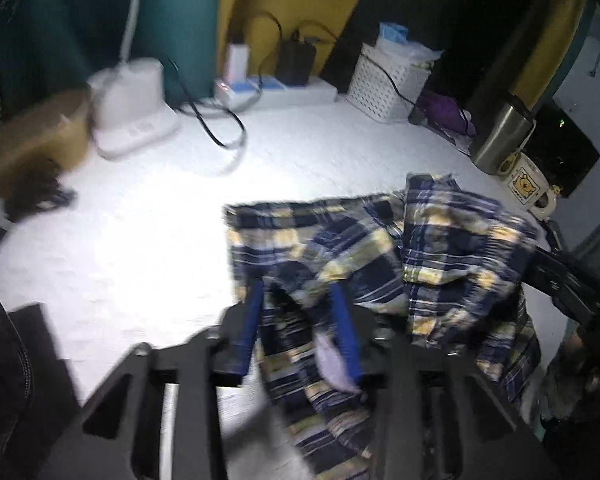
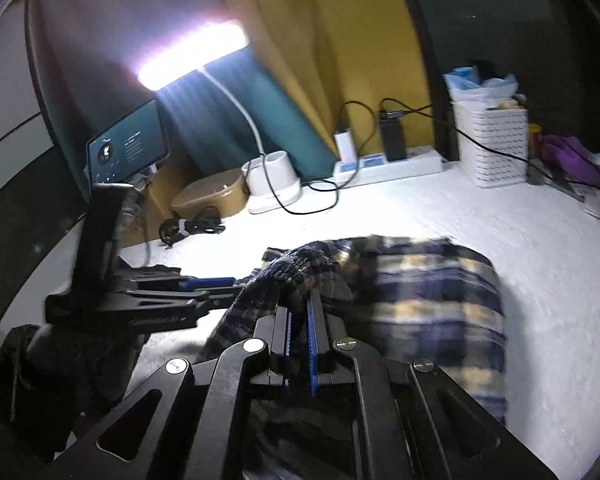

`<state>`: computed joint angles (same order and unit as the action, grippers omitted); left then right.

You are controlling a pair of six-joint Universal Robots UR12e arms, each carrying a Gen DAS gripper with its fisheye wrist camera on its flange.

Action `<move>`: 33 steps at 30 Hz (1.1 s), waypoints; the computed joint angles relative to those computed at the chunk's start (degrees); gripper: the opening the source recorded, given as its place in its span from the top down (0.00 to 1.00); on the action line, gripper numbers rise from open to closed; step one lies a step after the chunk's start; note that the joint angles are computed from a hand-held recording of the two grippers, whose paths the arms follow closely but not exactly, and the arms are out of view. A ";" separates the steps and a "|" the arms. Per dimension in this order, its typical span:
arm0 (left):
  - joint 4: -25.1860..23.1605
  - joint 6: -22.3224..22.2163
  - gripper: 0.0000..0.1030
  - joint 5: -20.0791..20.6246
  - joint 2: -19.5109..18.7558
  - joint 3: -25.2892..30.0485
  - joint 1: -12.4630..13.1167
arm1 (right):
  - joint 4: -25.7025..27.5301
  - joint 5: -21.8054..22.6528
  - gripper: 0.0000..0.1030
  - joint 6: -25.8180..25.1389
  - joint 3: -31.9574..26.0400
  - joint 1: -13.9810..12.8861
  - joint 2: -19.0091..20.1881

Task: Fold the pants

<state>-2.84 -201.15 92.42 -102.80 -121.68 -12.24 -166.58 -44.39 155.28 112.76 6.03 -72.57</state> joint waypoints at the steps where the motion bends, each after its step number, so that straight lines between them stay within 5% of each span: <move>1: 0.35 -0.18 0.60 1.11 0.77 -0.53 -0.14 | 0.38 -0.61 0.94 -0.25 -0.17 0.28 -0.03; 5: 2.66 -0.27 0.59 1.86 2.98 -2.49 0.09 | -0.37 -2.39 0.89 -0.01 0.10 0.44 -0.57; 6: 3.89 0.10 0.56 1.08 3.43 -2.98 0.00 | -0.93 -2.65 0.71 0.43 0.39 0.25 -0.85; 7: 4.92 0.70 0.45 0.49 3.72 -3.30 -0.25 | -1.19 -2.47 0.31 0.75 0.60 -0.01 -1.03; 9: 6.64 2.22 0.33 -0.62 3.94 -3.66 -0.82 | -1.78 -0.92 0.00 1.32 1.15 -0.91 -1.45; 24: 7.14 6.00 0.32 0.08 0.93 -0.16 -4.32 | -7.62 -10.60 0.00 5.96 4.86 -6.79 -2.97; 29: 6.48 9.82 0.34 4.57 -1.63 2.48 -5.24 | -6.65 -10.46 0.19 5.29 3.72 -7.33 -2.00; 31: 4.80 9.66 0.55 4.07 -2.17 3.12 -4.62 | -4.74 -9.66 0.28 4.37 2.39 -7.07 -1.09; 33: 2.66 8.25 0.64 3.75 -2.40 3.54 -3.85 | -2.17 -8.61 0.29 3.18 0.43 -6.68 0.20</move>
<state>-0.18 -192.90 96.18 -105.20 -118.14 -16.09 -168.75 -53.00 158.46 113.19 -0.64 -72.37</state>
